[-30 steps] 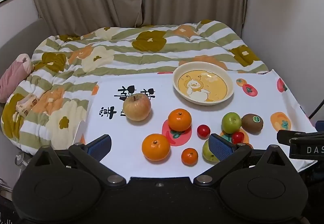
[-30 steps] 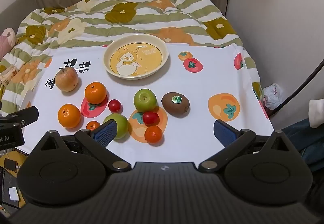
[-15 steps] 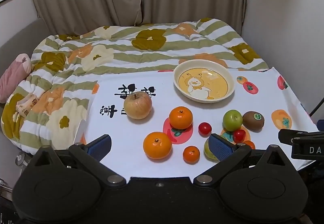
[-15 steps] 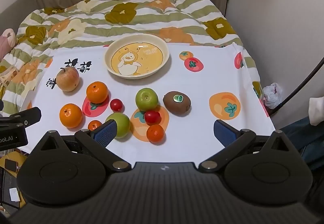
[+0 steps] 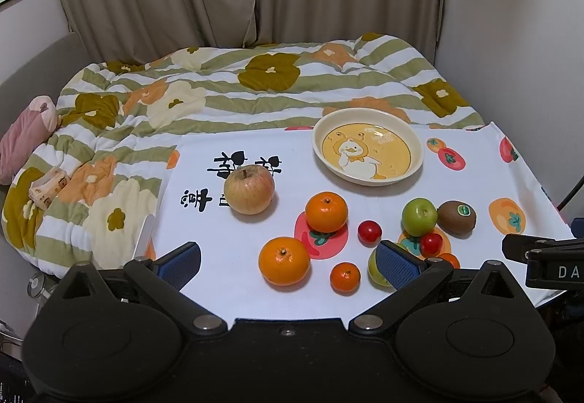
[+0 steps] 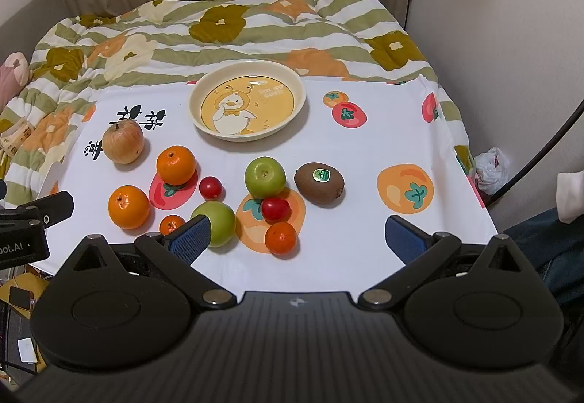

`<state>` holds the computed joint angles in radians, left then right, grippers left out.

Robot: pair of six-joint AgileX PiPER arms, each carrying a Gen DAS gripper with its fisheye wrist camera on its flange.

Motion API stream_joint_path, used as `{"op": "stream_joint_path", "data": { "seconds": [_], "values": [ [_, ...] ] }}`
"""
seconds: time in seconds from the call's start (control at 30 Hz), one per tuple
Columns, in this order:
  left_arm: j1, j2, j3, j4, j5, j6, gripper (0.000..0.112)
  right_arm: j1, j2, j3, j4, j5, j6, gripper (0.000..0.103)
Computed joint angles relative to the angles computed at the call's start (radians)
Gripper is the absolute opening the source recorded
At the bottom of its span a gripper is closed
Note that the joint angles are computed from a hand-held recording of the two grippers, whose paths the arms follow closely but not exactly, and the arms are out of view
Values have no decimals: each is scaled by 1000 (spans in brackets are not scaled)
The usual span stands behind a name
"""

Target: Organize fruits

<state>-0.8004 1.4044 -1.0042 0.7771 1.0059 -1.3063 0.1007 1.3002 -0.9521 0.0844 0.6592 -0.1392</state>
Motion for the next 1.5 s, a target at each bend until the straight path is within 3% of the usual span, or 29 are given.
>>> {"op": "stream_joint_path", "data": {
  "seconds": [1.5],
  "values": [
    [-10,8,-30,6,17,9,103,-19,-6,1,28,6,-30,103]
  ]
}}
